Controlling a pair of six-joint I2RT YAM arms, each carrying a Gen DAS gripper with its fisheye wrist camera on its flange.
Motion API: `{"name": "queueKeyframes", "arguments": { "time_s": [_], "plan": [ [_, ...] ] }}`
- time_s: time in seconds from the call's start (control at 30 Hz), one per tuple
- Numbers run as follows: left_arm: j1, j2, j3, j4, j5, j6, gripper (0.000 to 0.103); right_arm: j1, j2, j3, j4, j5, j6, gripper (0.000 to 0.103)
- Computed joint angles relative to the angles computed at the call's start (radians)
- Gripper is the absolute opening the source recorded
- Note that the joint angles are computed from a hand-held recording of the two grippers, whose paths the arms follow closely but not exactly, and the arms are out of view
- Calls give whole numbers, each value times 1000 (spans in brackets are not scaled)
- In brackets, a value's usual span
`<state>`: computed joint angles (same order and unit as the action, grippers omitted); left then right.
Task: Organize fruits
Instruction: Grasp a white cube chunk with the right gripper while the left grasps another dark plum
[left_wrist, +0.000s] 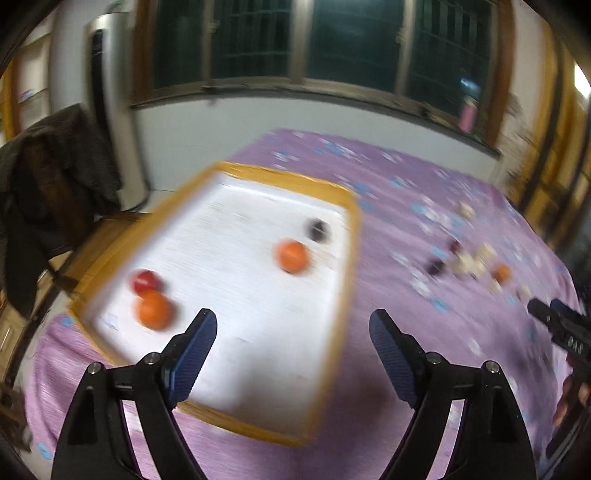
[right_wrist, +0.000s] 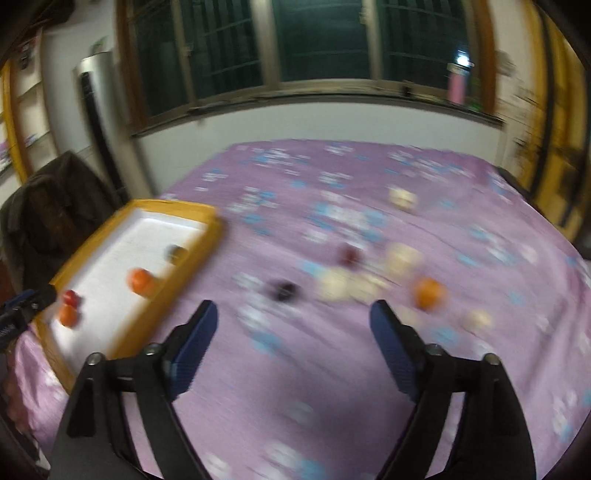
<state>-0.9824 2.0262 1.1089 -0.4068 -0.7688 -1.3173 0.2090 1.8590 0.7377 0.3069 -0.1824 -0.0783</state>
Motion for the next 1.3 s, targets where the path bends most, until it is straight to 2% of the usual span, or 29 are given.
{"name": "queueKeyframes", "arguments": {
  "time_s": [0.13, 0.33, 0.57, 0.6, 0.83, 0.9, 0.97, 1.2, 1.3],
  "plan": [
    [-13, 119, 140, -5, 41, 64, 85, -186, 3, -35, -3, -47, -93, 89],
    [-15, 228, 298, -44, 79, 124, 85, -368, 65, 22, -45, -96, -178, 89],
    [-4, 285, 401, -95, 85, 158, 85, -324, 170, 168, -100, -58, -198, 78],
    [0, 291, 410, -96, 87, 166, 85, -318, 189, 191, -108, -53, -193, 74],
    [49, 348, 504, -86, 117, 239, 85, -256, 335, 364, -169, 6, -141, 59],
    [65, 379, 554, -96, 123, 253, 85, -246, 356, 383, -179, 14, -138, 40],
    [88, 424, 627, -113, 141, 272, 85, -250, 367, 389, -182, -3, -130, 29],
    [143, 580, 875, -181, 163, 329, 84, -278, 338, 357, -142, -80, -122, 29],
    [156, 610, 917, -178, 149, 326, 84, -291, 338, 360, -147, -117, -120, 29]
  ]
}}
